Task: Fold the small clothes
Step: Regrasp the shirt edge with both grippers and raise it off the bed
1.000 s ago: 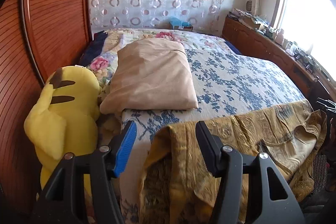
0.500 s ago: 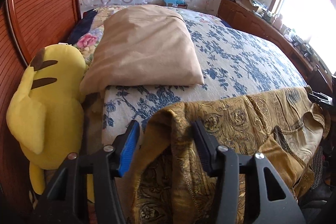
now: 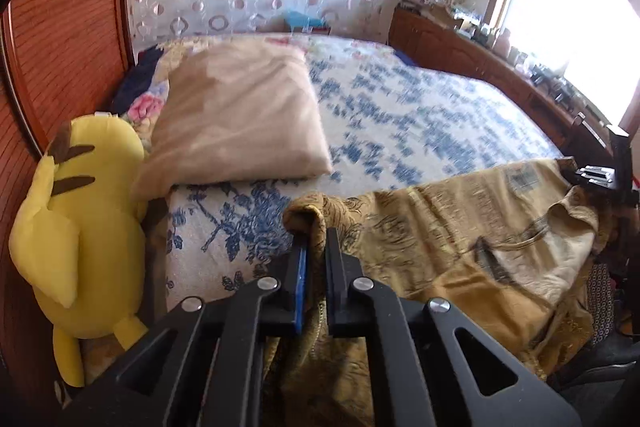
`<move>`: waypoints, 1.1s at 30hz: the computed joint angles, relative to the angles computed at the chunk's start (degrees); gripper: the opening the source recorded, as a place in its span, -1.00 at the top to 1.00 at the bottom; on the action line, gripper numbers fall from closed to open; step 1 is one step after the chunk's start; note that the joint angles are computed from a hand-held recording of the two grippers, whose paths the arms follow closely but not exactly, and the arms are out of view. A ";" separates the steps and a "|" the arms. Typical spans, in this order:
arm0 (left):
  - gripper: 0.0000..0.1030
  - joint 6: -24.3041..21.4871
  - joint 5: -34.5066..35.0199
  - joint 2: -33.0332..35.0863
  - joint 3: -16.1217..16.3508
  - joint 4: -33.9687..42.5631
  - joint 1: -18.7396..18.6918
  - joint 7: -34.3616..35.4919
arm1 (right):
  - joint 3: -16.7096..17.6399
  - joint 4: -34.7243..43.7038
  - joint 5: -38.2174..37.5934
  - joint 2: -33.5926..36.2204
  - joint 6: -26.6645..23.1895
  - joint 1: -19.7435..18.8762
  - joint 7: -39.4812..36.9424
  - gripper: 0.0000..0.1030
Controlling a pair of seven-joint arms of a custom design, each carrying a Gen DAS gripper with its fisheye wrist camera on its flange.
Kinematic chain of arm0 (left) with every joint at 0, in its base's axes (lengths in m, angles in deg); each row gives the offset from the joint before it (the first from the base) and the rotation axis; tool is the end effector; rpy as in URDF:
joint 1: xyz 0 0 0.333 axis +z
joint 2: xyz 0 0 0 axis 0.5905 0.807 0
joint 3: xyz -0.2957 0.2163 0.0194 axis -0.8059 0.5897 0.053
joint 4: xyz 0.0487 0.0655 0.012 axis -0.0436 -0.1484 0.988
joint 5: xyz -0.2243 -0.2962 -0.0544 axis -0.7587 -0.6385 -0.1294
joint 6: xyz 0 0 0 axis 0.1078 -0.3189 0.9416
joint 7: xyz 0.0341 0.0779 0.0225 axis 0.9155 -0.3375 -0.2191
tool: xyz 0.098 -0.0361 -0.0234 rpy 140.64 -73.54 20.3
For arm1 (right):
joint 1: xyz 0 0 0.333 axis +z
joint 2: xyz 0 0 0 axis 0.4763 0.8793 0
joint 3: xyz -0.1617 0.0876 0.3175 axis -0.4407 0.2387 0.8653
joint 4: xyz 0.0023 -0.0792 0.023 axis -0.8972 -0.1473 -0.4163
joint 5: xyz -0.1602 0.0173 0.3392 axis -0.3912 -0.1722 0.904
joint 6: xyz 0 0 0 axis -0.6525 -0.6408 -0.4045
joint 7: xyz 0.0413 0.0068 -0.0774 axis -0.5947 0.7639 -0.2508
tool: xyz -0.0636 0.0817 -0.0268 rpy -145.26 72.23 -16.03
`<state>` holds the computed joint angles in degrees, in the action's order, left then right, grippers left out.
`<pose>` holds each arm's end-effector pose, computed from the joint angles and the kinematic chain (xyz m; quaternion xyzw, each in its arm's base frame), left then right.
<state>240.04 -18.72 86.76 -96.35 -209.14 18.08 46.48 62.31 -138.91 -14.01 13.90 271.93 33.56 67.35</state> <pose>0.4753 -0.2552 0.4922 -0.5150 0.7662 -0.3590 0.1374 0.3786 0.0439 0.4253 -0.6664 0.6532 -0.2341 0.2727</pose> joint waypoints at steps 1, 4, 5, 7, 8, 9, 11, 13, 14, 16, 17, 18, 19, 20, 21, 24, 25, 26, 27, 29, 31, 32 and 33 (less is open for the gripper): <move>0.94 1.23 -4.74 -1.41 -0.31 -0.48 -0.78 3.93 | 1.68 -0.54 0.02 -0.80 0.50 -1.13 -0.03 0.90; 0.94 2.70 -19.61 -4.73 2.92 -0.13 -6.76 16.67 | 0.42 -2.43 0.28 -4.13 3.12 1.31 0.57 0.92; 0.94 3.37 -23.49 -6.14 4.35 0.04 -9.22 20.08 | -1.50 -3.06 -0.07 -6.07 3.27 3.51 0.64 0.93; 0.94 4.84 -25.38 -8.56 6.04 -0.03 -12.11 22.19 | 0.64 -4.02 0.30 -10.33 3.06 1.95 0.96 0.93; 0.94 5.64 -24.39 -9.37 6.25 -0.15 -12.55 21.47 | 1.28 -4.25 0.60 -12.48 2.46 1.51 1.10 0.93; 0.94 6.57 -23.67 -10.11 6.69 -0.10 -13.00 20.78 | 2.45 -4.41 0.65 -14.84 1.92 0.58 1.30 0.94; 0.94 7.66 -20.08 -11.37 6.15 0.21 -12.11 17.66 | 5.38 -4.06 0.25 -19.08 0.09 -2.63 1.53 0.94; 0.94 9.15 -19.91 -12.10 9.29 1.28 -15.49 18.52 | 6.37 -3.20 -0.81 -23.01 -1.61 -4.31 1.53 0.94; 0.94 9.86 -20.26 -12.43 11.59 1.86 -18.11 19.37 | 7.26 -2.35 -1.41 -25.47 -2.68 -5.74 1.66 0.94; 0.94 11.61 -21.07 -12.97 17.49 3.14 -25.05 21.28 | 6.95 -1.15 -2.65 -28.26 -3.71 -6.05 1.55 0.94; 0.94 12.49 -21.15 -13.23 20.79 3.61 -28.79 21.96 | 7.95 -0.24 -3.27 -30.01 -4.05 -7.62 1.79 0.94; 0.94 13.08 -20.82 -13.46 23.57 4.07 -31.92 22.20 | 8.83 0.52 -3.80 -30.95 -4.49 -9.04 2.15 0.94; 0.94 14.22 -20.15 -13.83 26.16 4.29 -35.05 22.21 | 9.10 1.31 -4.38 -31.90 -5.16 -9.66 2.26 0.94; 0.94 15.68 -19.04 -14.35 28.41 4.45 -37.75 21.89 | 9.40 2.28 -5.04 -33.05 -5.46 -10.36 2.28 0.95; 0.94 16.25 -17.93 -14.70 29.60 4.62 -39.04 21.33 | 9.97 2.89 -5.48 -33.77 -5.47 -11.32 2.62 0.95; 0.94 17.83 -14.33 -15.89 32.67 5.08 -42.13 19.46 | 8.94 4.84 -6.40 -35.42 -5.33 -11.00 2.67 0.95; 0.94 18.46 -13.13 -16.07 32.97 5.41 -42.22 19.01 | 8.78 5.45 -6.56 -35.53 -5.18 -11.11 2.71 0.95; 0.94 18.68 -11.92 -15.75 33.71 6.00 -42.68 18.26 | 8.39 6.24 -6.80 -35.66 -5.42 -10.99 2.52 0.95; 0.94 18.29 -11.04 -15.11 33.62 7.13 -41.78 17.78 | 8.54 7.11 -7.14 -35.71 -5.59 -11.58 2.36 0.95; 0.94 17.46 -9.74 -13.03 33.16 9.65 -39.39 16.57 | 8.79 9.33 -7.96 -34.78 -6.58 -12.84 1.85 0.95; 0.94 16.17 -8.11 -9.78 34.06 13.20 -37.93 14.99 | 9.64 11.72 -8.85 -32.52 -6.42 -15.32 1.57 0.95; 0.94 15.34 -7.22 -8.31 35.41 14.71 -38.31 14.01 | 9.62 13.46 -9.11 -30.45 -6.48 -16.26 1.49 0.95; 0.94 13.68 -6.63 -6.01 37.58 17.02 -39.06 12.90 | 9.75 14.50 -9.34 -28.97 -6.40 -16.93 1.45 0.95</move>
